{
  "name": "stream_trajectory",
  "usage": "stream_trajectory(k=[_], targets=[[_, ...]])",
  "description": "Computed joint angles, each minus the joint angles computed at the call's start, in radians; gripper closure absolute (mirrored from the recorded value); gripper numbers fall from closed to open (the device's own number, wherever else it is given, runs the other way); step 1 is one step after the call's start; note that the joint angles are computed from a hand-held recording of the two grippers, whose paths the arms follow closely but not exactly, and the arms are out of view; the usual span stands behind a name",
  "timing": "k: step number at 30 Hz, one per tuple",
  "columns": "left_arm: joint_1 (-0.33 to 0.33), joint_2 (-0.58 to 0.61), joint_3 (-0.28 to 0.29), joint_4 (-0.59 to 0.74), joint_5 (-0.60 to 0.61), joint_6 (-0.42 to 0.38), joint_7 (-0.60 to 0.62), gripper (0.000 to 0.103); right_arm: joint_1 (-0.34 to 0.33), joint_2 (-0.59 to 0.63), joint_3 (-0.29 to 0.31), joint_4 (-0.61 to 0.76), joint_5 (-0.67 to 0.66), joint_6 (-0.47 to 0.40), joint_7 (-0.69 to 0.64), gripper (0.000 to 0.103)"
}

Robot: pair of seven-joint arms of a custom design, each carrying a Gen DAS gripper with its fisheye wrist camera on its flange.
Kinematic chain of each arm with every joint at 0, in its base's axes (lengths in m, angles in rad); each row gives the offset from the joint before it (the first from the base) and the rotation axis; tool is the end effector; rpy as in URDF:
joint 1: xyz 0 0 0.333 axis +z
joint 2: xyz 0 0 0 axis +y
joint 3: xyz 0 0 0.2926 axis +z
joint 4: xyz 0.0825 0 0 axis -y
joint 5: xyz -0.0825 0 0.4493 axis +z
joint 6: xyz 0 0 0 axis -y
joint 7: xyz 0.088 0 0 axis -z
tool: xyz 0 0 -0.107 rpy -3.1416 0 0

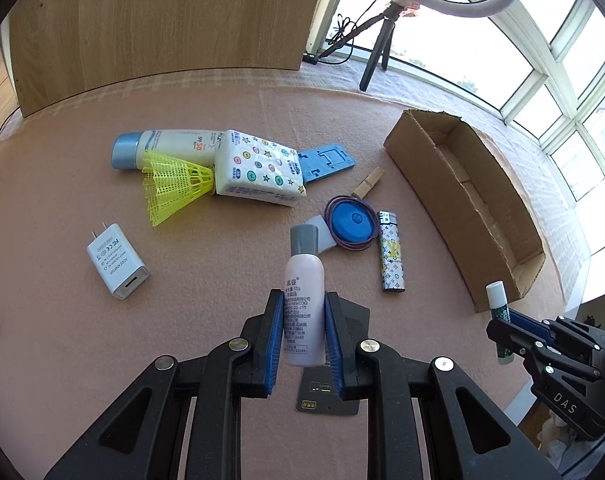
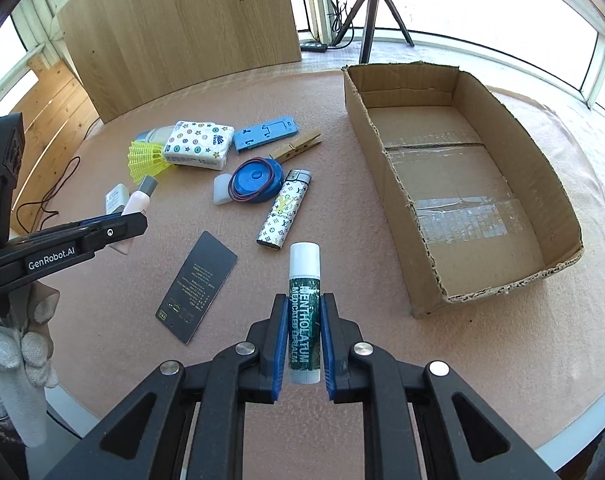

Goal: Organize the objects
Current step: 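Carry the bottle and lip balm into the cardboard box and open both tools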

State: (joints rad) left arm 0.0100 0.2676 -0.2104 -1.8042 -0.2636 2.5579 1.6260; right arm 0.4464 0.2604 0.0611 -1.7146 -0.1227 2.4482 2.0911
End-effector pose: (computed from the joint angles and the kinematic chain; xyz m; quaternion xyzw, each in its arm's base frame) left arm 0.7059 -0.1304 0.3997 -0.6639 0.6979 -0.2611 0.0637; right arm 0.6375 0.3508 0.4388 -0.7060 0.6670 -0.1031 0.2146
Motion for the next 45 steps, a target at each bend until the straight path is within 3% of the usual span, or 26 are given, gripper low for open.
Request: stream_trajectory(k=[5,18,32,42,43,44,45], targets=[[-0.024,0.003,-0.022,0.040,-0.005,0.001,0.010,0.082,-0.014,-0.070,-0.009,-0.049,-0.031,0.032,0.004,0.089],[-0.132,0.207,-0.057,0.342,0.104,-0.029,-0.082,0.082,-0.100,-0.132,-0.025,-0.102,-0.072,0.084,-0.033,0.089],[-0.256,0.541,-0.042,0.821,0.234,-0.187,-0.193,0.082,-0.159,-0.092,-0.045,-0.079,-0.018,0.090,-0.133,0.089],[-0.296,0.668,-0.037,1.017,0.251,-0.261,-0.197,0.081,-0.172,-0.085,-0.051,-0.079,0.013,0.087,-0.171,0.089],[-0.298,0.682,-0.040,1.044,0.246,-0.278,-0.190,0.074,-0.174,-0.086,-0.050,-0.081,0.020,0.088,-0.179,0.088],[-0.302,0.692,-0.038,1.064,0.246,-0.295,-0.190,0.052,-0.176,-0.089,-0.048,-0.085,0.028,0.095,-0.191,0.083],[-0.304,0.684,-0.031,1.053,0.248,-0.285,-0.198,0.041,-0.177,-0.089,-0.046,-0.084,0.034,0.090,-0.205,0.063]])
